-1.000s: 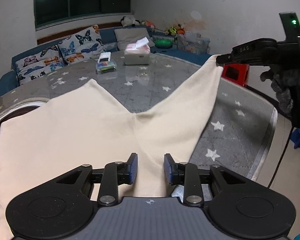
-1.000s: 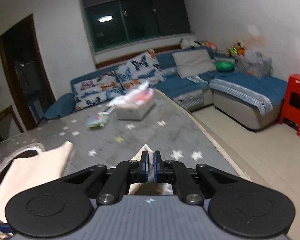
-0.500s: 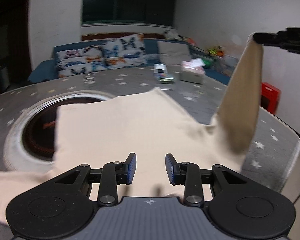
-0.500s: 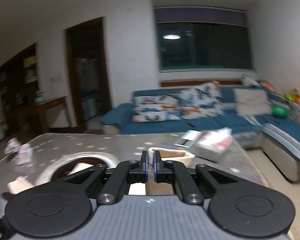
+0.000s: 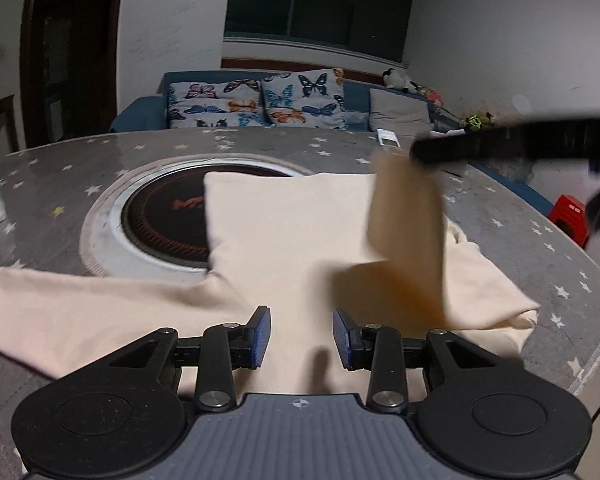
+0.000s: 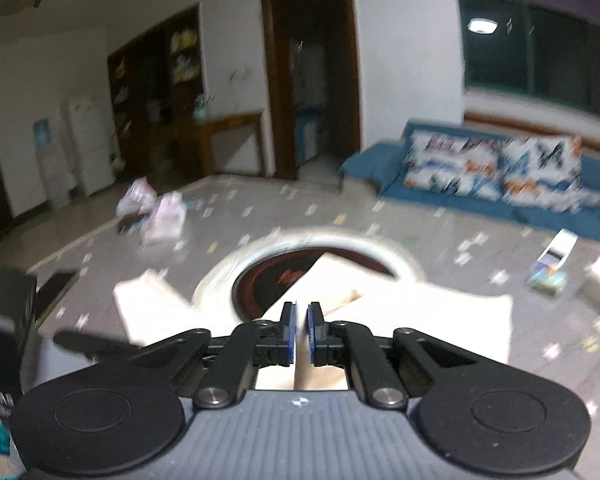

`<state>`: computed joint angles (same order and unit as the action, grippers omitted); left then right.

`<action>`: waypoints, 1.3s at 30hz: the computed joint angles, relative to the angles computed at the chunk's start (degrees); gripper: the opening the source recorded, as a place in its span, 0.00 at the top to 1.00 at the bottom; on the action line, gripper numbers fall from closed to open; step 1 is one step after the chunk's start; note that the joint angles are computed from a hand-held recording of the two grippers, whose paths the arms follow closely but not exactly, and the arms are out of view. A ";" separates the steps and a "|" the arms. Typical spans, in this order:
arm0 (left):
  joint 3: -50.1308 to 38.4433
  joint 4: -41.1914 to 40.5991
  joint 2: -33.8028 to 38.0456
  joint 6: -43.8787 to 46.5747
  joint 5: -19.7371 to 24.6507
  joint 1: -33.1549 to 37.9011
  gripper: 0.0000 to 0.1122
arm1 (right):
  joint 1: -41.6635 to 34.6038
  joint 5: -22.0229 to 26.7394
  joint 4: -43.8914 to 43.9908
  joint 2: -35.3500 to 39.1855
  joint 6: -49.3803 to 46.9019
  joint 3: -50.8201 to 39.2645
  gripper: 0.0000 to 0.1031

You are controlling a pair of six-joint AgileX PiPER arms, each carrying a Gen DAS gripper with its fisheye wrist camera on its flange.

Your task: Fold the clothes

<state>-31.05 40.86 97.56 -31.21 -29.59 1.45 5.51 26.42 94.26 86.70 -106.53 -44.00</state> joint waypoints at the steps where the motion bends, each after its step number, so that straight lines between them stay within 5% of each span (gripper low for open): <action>1: -0.07 0.26 0.06 -0.14 0.06 0.29 0.67 | 0.11 -0.16 -0.77 -0.08 0.58 0.34 0.93; 15: -2.65 -0.10 1.94 -0.57 2.40 -0.69 0.67 | -12.71 -1.43 -27.22 0.47 16.07 2.78 0.87; 20: -3.33 -3.09 2.92 1.97 4.09 -2.51 0.69 | -15.87 -1.27 -26.14 2.91 12.71 3.91 0.87; 26: -3.51 -5.08 1.91 3.21 5.05 -3.04 0.88 | -17.14 -1.52 -27.87 4.41 12.19 2.80 0.85; 30: -4.09 -5.48 1.72 3.52 6.27 -3.71 0.87 | -16.94 -1.49 -24.69 5.38 8.58 0.53 0.70; 39: -5.21 -5.57 2.13 3.01 8.46 -4.56 0.85 | -13.90 -0.57 -28.84 12.90 6.25 -7.72 0.70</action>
<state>-36.26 35.29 99.69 -28.20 -21.14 -3.12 -8.39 25.85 65.43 99.60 -100.28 -51.71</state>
